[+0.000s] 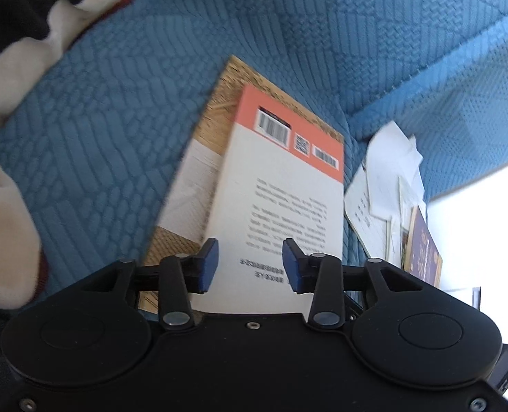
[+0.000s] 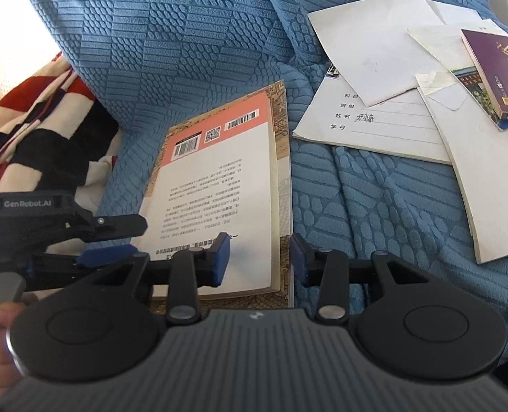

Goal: Organize objects
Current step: 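Open both grippers and press the book flat on the gold book, then raise both open tools away from the stacked books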

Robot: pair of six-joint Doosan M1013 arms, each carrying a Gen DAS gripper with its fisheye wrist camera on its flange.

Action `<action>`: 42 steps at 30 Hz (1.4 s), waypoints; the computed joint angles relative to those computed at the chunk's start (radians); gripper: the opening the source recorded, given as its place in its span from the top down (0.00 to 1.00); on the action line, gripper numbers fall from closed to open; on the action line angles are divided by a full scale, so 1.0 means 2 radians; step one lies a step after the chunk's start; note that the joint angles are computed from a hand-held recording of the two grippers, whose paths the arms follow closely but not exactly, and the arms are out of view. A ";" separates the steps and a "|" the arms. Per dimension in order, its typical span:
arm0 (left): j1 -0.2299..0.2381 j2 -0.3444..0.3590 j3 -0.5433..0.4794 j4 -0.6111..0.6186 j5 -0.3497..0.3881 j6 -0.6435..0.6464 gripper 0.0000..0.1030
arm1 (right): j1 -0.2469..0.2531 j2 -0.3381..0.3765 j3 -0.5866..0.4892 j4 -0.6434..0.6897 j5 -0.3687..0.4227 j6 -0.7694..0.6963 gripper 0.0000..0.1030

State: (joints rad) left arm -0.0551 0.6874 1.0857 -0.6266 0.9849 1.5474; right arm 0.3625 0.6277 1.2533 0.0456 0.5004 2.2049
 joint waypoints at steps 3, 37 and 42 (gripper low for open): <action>0.001 0.000 0.000 0.007 -0.005 -0.012 0.61 | 0.000 -0.001 0.002 0.004 -0.004 0.000 0.59; -0.003 -0.001 -0.003 0.051 0.012 -0.036 0.55 | 0.001 -0.006 0.004 0.062 -0.006 -0.092 0.60; -0.010 -0.016 0.009 0.078 -0.005 -0.022 0.53 | 0.000 -0.029 0.017 0.041 -0.009 -0.078 0.60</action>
